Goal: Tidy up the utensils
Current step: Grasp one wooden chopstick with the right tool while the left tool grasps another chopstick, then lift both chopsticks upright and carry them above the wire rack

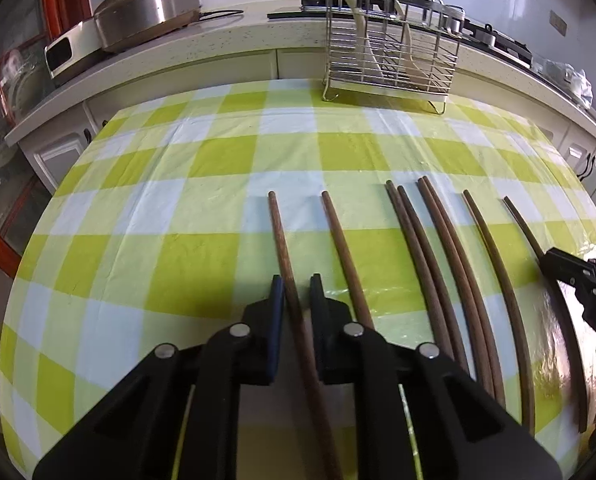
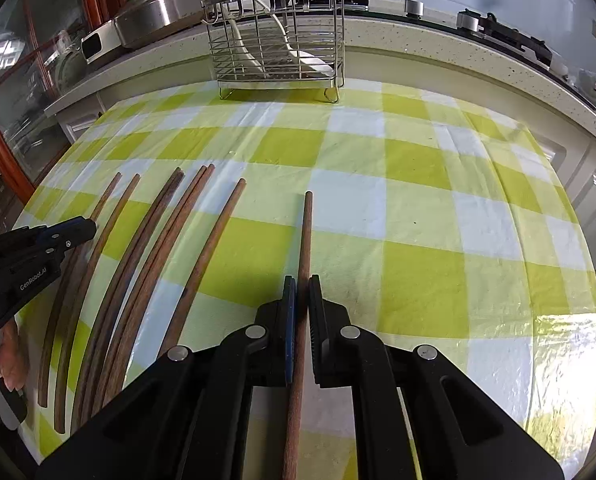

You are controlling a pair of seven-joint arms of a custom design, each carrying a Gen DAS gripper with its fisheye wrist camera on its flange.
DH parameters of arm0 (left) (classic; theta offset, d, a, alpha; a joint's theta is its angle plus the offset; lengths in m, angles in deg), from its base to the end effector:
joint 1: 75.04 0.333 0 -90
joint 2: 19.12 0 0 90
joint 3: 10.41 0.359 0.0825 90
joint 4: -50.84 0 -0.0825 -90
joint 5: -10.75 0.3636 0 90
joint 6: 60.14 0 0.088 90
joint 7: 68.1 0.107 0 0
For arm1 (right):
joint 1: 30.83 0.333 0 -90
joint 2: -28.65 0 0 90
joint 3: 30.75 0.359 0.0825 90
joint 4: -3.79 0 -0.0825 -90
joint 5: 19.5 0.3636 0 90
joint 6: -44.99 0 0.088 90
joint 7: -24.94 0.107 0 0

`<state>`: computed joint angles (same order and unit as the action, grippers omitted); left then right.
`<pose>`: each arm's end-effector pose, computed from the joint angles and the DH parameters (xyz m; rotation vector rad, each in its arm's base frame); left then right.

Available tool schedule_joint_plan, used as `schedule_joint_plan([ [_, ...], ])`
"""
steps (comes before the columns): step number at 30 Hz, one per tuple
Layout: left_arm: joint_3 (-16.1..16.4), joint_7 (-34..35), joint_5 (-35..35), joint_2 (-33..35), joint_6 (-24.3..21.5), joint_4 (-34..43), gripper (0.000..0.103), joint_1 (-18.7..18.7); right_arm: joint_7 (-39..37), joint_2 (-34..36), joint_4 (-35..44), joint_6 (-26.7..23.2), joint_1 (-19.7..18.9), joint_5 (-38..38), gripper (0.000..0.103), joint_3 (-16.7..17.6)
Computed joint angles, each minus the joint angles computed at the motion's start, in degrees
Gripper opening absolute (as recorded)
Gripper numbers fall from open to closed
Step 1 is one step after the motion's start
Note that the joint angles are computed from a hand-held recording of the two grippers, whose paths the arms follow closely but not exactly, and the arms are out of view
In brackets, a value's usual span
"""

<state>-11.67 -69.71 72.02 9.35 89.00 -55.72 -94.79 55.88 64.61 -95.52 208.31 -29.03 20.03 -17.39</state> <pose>0.6129 -0.2530 0.3207 -2.0799 1.4434 -0.4444 0.7013 0.1246 0.3179 -2.2254 1.1778 -0.2941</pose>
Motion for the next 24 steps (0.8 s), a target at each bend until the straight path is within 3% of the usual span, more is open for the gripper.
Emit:
schedule_joint_plan([
  [12,0.32,-2.46,3.28,-0.92,4.2,-2.08,0.006,1.17,-1.04,0.28,-0.7,3.54,0.24,-2.5,0.007,0.73],
  [14,0.82,-4.14,4.01,-1.84,7.4,-3.19,0.006,1.85,-2.13,0.34,0.0,1.97,-1.93,-0.64,0.007,2.88],
  [17,1.48,-6.58,6.57,-3.96,7.28,-4.16,0.006,1.35,-6.01,-0.55,0.38,0.97,-5.25,4.43,0.007,6.42],
  [24,-0.18,-9.92,12.28,-8.37,6.16,-5.08,0.006,2.29,-13.87,-3.5,1.49,-1.95,-6.67,14.54,0.007,7.35],
])
